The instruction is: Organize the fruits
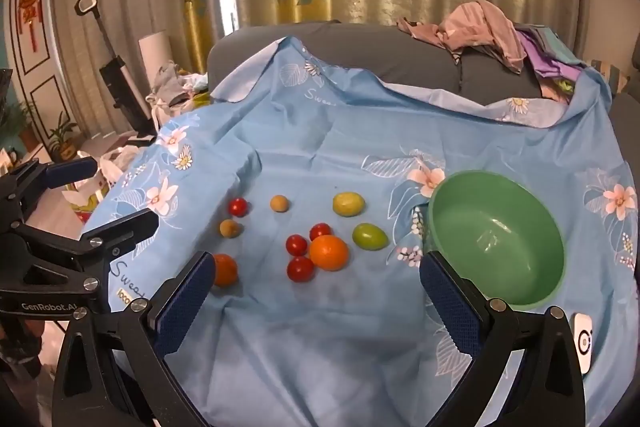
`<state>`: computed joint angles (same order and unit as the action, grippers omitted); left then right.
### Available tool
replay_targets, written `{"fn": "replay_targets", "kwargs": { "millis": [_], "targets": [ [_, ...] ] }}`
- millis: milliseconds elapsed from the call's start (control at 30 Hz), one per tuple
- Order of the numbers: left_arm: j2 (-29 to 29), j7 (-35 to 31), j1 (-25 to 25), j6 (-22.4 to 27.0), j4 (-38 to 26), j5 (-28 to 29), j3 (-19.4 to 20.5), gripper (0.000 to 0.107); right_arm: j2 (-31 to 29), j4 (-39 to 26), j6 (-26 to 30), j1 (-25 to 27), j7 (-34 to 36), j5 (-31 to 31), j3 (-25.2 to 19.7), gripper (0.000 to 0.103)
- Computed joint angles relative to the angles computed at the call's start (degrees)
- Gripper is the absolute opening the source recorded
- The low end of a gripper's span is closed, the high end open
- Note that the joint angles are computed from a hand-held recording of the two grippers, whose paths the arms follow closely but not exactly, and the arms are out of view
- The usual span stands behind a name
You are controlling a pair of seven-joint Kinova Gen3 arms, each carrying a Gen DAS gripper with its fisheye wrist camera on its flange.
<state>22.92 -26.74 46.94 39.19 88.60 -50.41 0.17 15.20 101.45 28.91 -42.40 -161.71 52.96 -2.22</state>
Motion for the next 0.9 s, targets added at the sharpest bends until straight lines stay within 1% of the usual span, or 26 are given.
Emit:
{"fn": "replay_targets", "kwargs": {
  "millis": [300,333,367,467,533,900],
  "targets": [
    [0.02,0.12,0.05,-0.04,0.12,-0.16,0.06,0.102,-0.09,0.25,-0.29,0.17,0.52,-0.34,-0.06,0.102],
    [0.05,0.06,0.00,-0.03,0.09,-0.07,0.10,0.102,0.09,0.64,-0.87,0.40,0.14,0.08,0.19,0.102],
    [0.07,0.01,-0.05,-0.04,0.10,0.03,0.12,0.102,-0.37,1.04,-0.53,-0.44,-0.90,0.58,0.37,0.102],
    [0.01,-0.07,-0.17,-0.25,0.25,0.25,0.12,0.102,-0.71,1.19,0.06,-0.31,-1.07,0.65,-0.12,0.102],
    [0.01,-0.15,-0.20,-0.33,0.25,0.31,0.11,0.102,-0.24,0.72,-0.57,0.49,0.01,-0.13,-0.42,0.102],
    [0.52,-0.90,-0.20,-0.39,-0.13,1.06,0.05,0.102,0.42,0.06,-0.63,0.13,0.79,-0.88,0.18,0.102]
  ]
}}
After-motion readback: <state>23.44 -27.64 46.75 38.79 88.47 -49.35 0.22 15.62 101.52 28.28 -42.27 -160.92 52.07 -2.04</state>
